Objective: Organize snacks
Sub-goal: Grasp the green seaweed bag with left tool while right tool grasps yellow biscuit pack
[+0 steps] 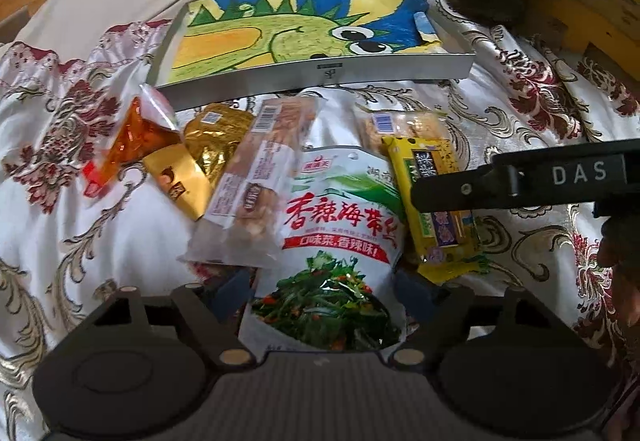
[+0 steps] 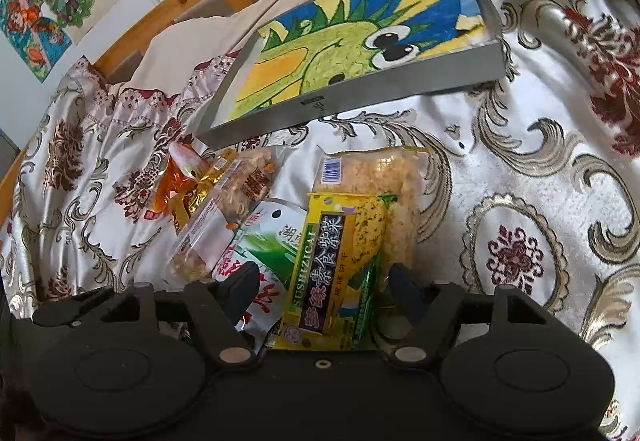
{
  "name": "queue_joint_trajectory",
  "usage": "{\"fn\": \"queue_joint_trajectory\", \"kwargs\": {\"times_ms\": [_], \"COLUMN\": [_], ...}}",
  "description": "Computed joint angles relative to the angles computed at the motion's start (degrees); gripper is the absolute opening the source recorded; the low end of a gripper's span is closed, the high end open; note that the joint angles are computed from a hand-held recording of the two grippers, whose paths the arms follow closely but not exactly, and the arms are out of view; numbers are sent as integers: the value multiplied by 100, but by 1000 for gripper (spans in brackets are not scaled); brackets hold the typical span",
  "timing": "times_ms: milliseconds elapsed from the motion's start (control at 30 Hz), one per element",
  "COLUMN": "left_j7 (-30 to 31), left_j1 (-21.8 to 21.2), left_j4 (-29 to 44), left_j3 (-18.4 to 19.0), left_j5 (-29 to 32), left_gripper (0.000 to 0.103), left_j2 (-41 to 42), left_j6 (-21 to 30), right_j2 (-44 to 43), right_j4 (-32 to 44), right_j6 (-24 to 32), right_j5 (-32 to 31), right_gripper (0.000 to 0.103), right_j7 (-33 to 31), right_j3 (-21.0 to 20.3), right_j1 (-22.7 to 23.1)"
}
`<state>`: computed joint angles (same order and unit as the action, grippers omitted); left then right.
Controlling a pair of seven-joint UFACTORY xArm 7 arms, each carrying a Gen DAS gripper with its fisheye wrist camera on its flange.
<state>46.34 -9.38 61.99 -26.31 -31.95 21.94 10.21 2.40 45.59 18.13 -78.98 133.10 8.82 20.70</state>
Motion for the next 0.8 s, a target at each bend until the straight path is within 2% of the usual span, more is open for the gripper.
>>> {"fn": "queue_joint_trajectory", "kwargs": {"times_ms": [100,200,300,367,500,600,633,667,733,767,800], "left_j7": [319,430,247,88,-186,-370,-410,-427,-515,-578,-591], "left_j1": [247,304,160,73,-86,-271,-314,-328,-333,-333,-305], "left_j4": [39,57,79,66,41,39,54,74,147,194,220], "left_j3": [-261,-297,-99,30,281,491,531,542,548,558,537], "left_j5": [-232,-395,-422,-470,-573,-475,-430,-414,-407,-383,-392], "left_gripper": [81,78,75,72,70,75,75,77,79,79,79], "left_j2": [91,86,14,-69,-231,-251,-228,-199,-120,-83,-55], "left_j6": [15,92,253,372,633,640,617,587,558,593,617], "right_j2": [70,134,142,90,22,36,51,70,132,168,223], "right_j4": [59,129,160,114,58,62,67,79,130,161,200], "right_j6": [160,450,786,834,849,762,708,685,754,820,883], "right_j5": [212,542,915,1051,1180,1049,982,920,822,798,775], "right_gripper": [72,64,47,36,32,44,54,60,66,73,75], "right_j7": [-352,-905,-1439,-1561,-1662,-1492,-1411,-1343,-1257,-1224,-1182], "right_j3": [33,71,95,84,89,86,78,73,74,76,70], "right_j1": [47,147,251,277,279,277,272,272,297,317,335]}}
